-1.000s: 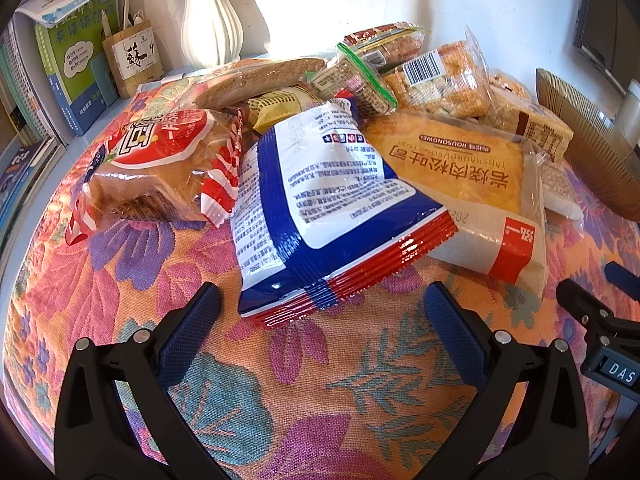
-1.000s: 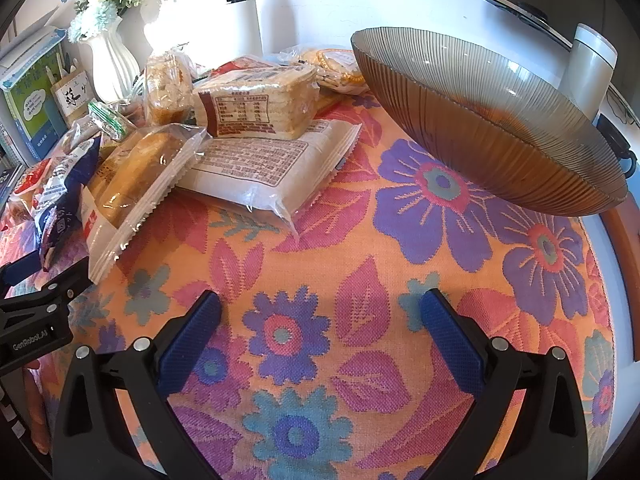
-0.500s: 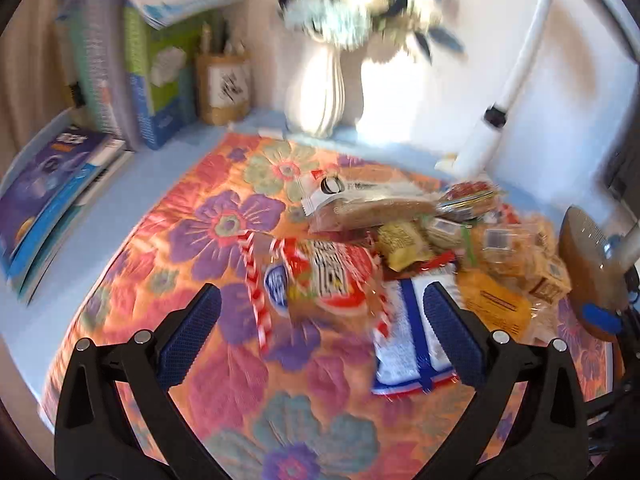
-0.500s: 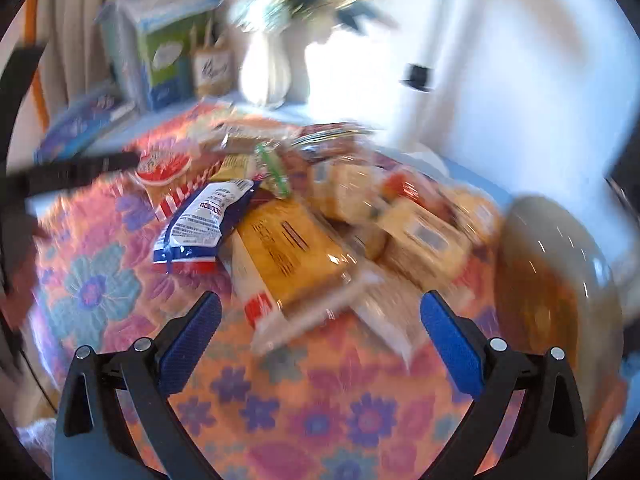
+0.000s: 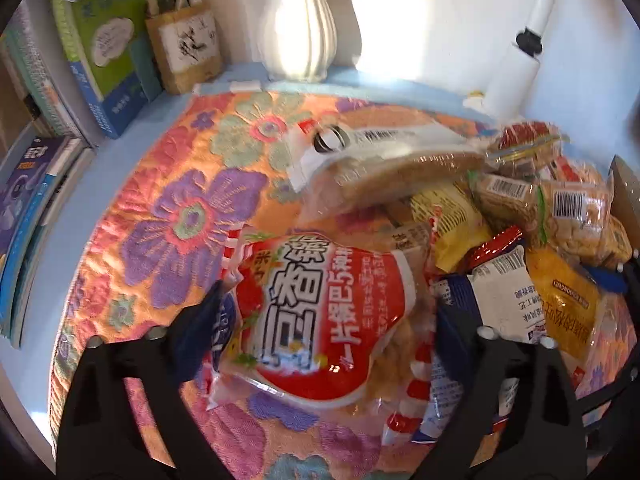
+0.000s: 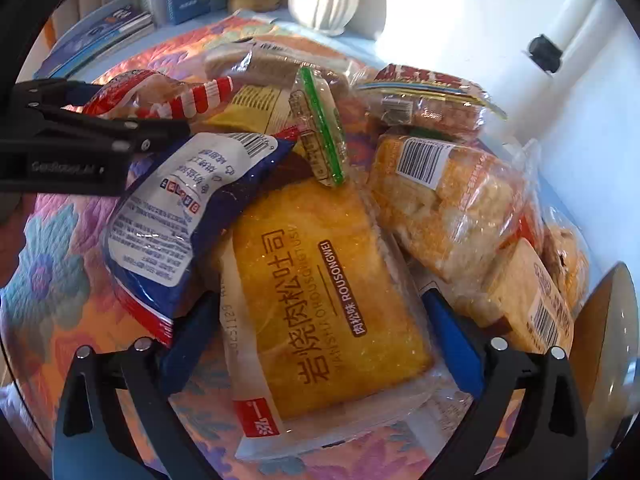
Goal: Organize snacks
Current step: 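Grasp the red-and-white snack bag with the left gripper while the right gripper grasps the yellow bread pack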
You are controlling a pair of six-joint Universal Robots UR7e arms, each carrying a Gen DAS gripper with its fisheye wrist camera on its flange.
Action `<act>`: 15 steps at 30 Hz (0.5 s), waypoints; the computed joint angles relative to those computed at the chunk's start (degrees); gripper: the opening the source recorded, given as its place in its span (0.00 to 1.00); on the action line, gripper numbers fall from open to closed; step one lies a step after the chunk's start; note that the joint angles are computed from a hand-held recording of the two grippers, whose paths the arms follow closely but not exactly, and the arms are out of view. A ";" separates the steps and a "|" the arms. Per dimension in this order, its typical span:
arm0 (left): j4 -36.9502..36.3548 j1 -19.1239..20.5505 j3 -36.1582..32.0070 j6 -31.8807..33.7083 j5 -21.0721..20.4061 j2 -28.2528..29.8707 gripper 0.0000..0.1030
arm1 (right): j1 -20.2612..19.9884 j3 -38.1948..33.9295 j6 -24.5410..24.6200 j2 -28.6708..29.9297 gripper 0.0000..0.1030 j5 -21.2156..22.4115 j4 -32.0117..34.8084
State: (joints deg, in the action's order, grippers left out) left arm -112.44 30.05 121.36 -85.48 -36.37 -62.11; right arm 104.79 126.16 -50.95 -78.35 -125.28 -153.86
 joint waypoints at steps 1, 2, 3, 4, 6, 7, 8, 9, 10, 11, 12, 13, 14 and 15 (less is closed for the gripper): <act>-0.03 -0.87 0.95 -1.21 0.96 -0.79 0.81 | 0.18 0.02 0.37 -0.39 0.77 1.25 -0.16; 0.02 -1.26 1.37 -1.82 1.31 -1.35 0.80 | -0.01 0.30 1.12 -1.80 0.75 2.81 0.85; 0.35 -1.76 1.87 -2.88 1.71 -1.95 0.80 | -0.40 0.39 2.11 -3.36 0.73 4.39 2.45; 1.84 -2.45 2.33 -5.21 2.30 -2.82 0.80 | -0.71 0.22 3.33 -4.24 0.73 5.40 4.24; 5.47 -4.06 2.56 -9.78 2.96 -4.11 0.80 | -1.39 -0.28 6.03 -6.22 0.72 7.97 8.05; 7.26 -5.18 2.77 -12.09 3.59 -5.22 0.80 | -1.83 -0.52 7.24 -7.90 0.72 9.90 10.25; 8.51 -6.10 2.66 -13.33 3.90 -5.85 0.79 | -1.92 -0.50 7.77 -8.78 0.72 10.77 10.95; 9.79 -6.81 2.42 -14.13 4.25 -6.37 0.80 | -2.02 -0.59 8.19 -9.99 0.71 11.56 11.74; 12.12 -7.68 1.57 -15.24 4.57 -6.54 0.80 | -1.98 -0.74 8.37 -11.03 0.71 11.97 12.36; 14.11 -8.42 0.68 -16.10 4.81 -6.43 0.80 | -1.95 -0.83 8.39 -11.64 0.71 12.22 12.47; 15.91 -9.15 -0.20 -16.93 5.07 -6.20 0.80 | -2.01 -0.83 8.45 -12.20 0.70 12.68 12.13; 17.64 -9.88 -1.29 -17.80 5.50 -5.76 0.80 | -2.39 -1.41 9.23 -13.30 0.70 14.05 13.56; 18.61 -10.48 -1.95 -18.30 5.61 -5.45 0.80 | -2.80 -2.03 10.08 -13.84 0.69 15.43 14.64; 19.31 -10.92 -2.90 -18.21 6.09 -4.82 0.80 | -3.16 -2.29 10.64 -14.75 0.69 16.61 15.55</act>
State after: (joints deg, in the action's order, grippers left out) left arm -93.14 19.13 118.46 -103.69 -30.28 -66.94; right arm 101.63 123.88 -40.31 -93.09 -108.68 -138.31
